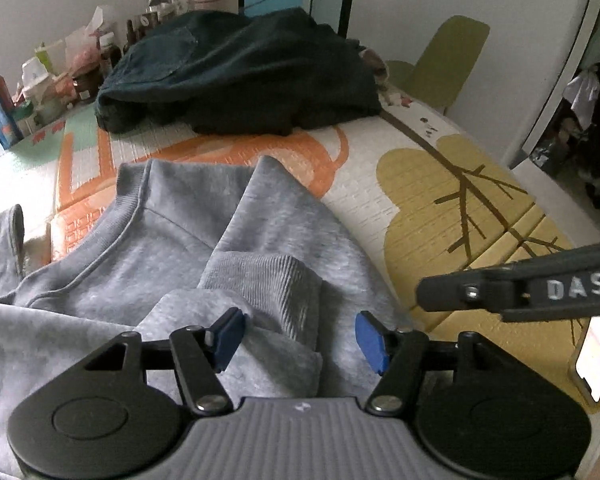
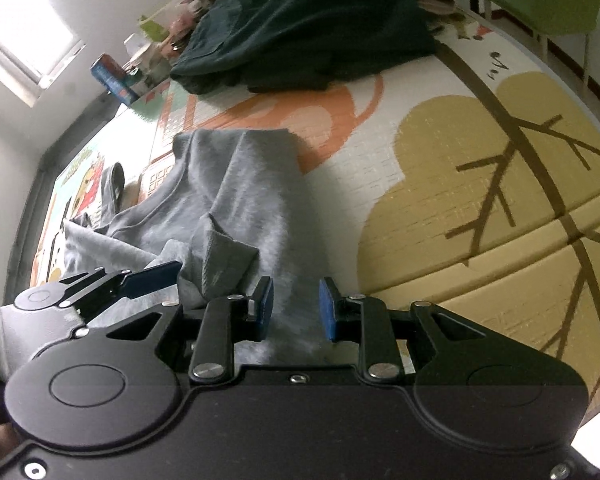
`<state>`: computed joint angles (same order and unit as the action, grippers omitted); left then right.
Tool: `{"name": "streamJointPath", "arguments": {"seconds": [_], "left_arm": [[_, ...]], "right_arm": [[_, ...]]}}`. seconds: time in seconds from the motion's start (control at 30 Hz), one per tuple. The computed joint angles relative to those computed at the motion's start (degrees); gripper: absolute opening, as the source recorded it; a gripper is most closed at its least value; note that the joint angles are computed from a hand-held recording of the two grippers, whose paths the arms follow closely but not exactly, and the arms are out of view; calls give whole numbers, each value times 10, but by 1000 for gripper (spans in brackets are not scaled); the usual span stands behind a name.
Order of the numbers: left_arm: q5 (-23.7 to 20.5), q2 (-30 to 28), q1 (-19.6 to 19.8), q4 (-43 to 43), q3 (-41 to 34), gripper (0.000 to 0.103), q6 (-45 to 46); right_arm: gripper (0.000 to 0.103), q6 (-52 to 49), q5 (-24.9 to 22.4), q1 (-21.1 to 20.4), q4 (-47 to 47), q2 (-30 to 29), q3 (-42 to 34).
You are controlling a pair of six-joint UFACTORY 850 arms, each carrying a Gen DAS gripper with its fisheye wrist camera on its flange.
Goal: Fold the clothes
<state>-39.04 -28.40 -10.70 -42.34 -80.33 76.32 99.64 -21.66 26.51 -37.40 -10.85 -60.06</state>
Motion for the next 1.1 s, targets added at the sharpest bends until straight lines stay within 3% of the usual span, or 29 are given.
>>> {"name": "streamJointPath", "arguments": {"seconds": [0.1, 0.17, 0.23, 0.33, 0.43, 0.7, 1.1], "left_arm": [[4, -9, -6, 21, -9, 63, -26], [7, -15, -7, 36, -15, 56, -53], [3, -23, -6, 49, -26, 33, -91], [-25, -40, 5, 50, -51, 21, -139], [-41, -42, 17, 38, -63, 17, -156], [-50, -17, 53, -1, -63, 15, -179], [-10, 26, 137, -9, -36, 15, -202]], "right_arm": [[24, 16, 5, -1, -7, 7, 11], [24, 24, 6, -2, -12, 9, 14], [24, 33, 12, -1, -18, 11, 16], [24, 34, 17, 0, -22, 8, 13], [24, 24, 25, 0, -16, 4, 9], [24, -12, 41, 5, -3, -14, -16], [24, -150, 46, 26, 96, -59, -76]]}}
